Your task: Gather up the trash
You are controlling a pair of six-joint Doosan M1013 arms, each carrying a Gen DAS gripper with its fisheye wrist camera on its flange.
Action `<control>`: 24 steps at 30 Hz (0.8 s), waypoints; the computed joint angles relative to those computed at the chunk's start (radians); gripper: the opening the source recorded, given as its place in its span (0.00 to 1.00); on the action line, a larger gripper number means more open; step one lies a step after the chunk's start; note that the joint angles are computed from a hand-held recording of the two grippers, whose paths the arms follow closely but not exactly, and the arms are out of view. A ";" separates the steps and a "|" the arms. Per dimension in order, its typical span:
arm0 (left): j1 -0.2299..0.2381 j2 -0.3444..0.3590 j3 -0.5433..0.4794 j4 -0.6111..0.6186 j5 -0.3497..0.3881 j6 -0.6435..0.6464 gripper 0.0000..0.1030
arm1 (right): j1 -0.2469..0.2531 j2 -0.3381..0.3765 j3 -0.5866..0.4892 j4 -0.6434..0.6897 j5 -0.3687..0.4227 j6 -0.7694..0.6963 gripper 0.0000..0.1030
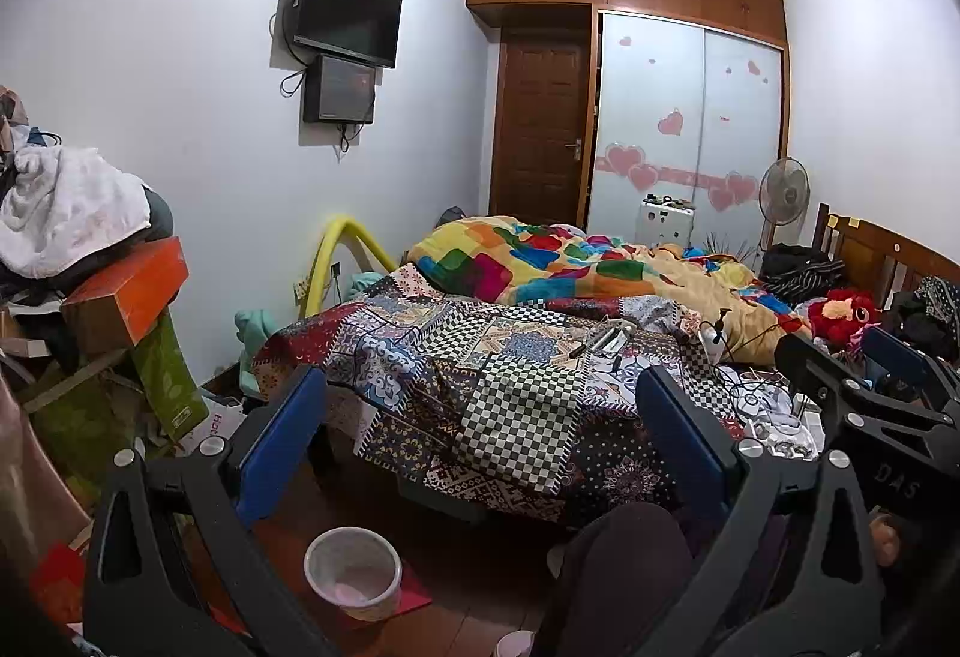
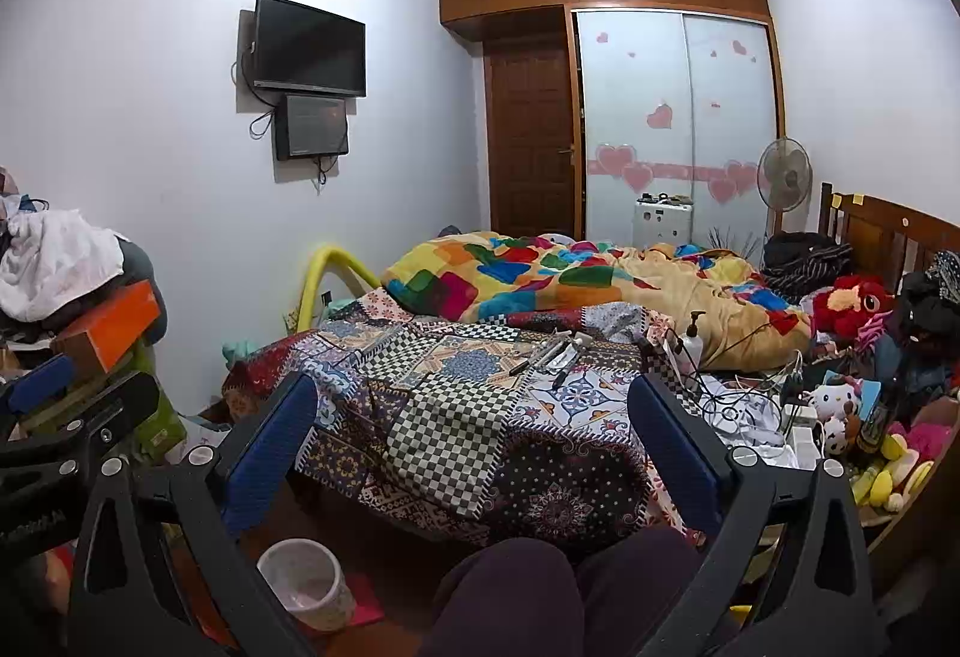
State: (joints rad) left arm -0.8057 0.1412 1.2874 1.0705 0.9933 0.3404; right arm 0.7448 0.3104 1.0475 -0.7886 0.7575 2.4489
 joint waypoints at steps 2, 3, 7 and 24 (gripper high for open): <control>0.000 -0.001 0.001 0.002 0.001 -0.005 1.00 | 0.002 0.000 -0.002 0.004 0.000 -0.004 1.00; -0.001 0.000 0.001 0.001 0.002 -0.005 1.00 | 0.005 -0.001 -0.002 0.004 0.000 -0.007 1.00; -0.001 -0.002 0.005 0.002 0.003 -0.007 1.00 | 0.003 -0.001 -0.001 0.008 -0.005 -0.014 1.00; 0.000 -0.005 0.009 -0.002 0.004 -0.016 1.00 | 0.008 0.005 -0.003 0.019 -0.019 -0.032 1.00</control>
